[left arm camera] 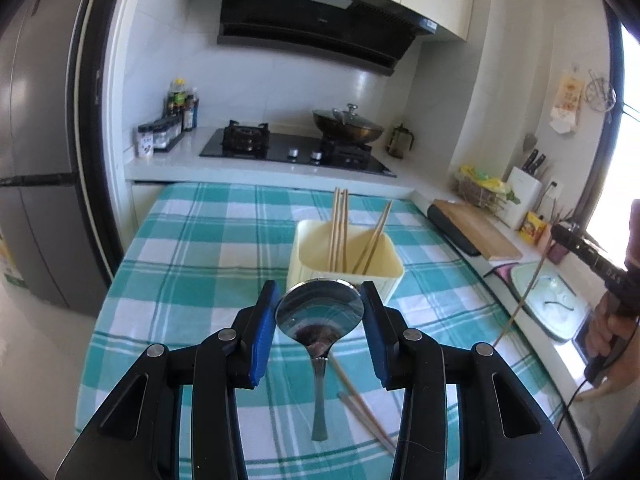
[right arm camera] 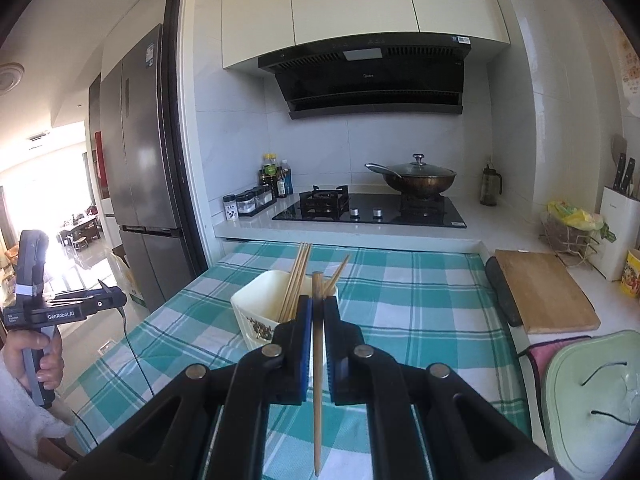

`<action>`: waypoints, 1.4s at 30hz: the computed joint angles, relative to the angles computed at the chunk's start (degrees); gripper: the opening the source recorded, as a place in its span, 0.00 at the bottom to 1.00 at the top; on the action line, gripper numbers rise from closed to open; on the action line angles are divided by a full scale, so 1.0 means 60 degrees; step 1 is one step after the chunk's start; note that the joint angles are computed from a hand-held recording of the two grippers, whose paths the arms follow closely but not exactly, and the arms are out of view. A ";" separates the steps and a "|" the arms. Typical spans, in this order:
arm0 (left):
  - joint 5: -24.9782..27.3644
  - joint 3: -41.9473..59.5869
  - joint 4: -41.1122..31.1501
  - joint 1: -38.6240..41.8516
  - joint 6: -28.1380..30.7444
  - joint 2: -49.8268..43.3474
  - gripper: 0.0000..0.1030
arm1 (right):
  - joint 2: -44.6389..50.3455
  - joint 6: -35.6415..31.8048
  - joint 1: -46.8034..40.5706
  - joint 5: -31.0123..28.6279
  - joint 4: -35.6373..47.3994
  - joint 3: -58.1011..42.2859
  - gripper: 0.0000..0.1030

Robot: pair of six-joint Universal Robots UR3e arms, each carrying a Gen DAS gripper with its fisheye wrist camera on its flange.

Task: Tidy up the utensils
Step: 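Carry the spoon and chopstick over the cream holder and lower them in, then open both grippers to release the spoon and chopstick into the holder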

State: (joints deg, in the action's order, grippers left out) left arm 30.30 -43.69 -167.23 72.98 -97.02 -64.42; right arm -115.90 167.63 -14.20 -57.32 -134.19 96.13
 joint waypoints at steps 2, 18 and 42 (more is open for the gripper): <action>-0.0304 -0.0849 0.4000 -0.1647 -0.3091 -0.0218 0.40 | 0.0802 0.0276 0.0541 -0.0356 -0.0506 -0.0723 0.06; 0.5391 0.2627 1.6242 -0.9598 -1.3679 -0.7949 0.40 | 0.8642 0.2263 0.3234 -0.2254 -0.3116 -0.7971 0.06; 0.4530 -0.5702 1.5601 -0.7961 -1.1054 -0.3223 0.69 | 0.6874 0.1246 0.2286 -0.1808 -0.1903 -0.3548 0.40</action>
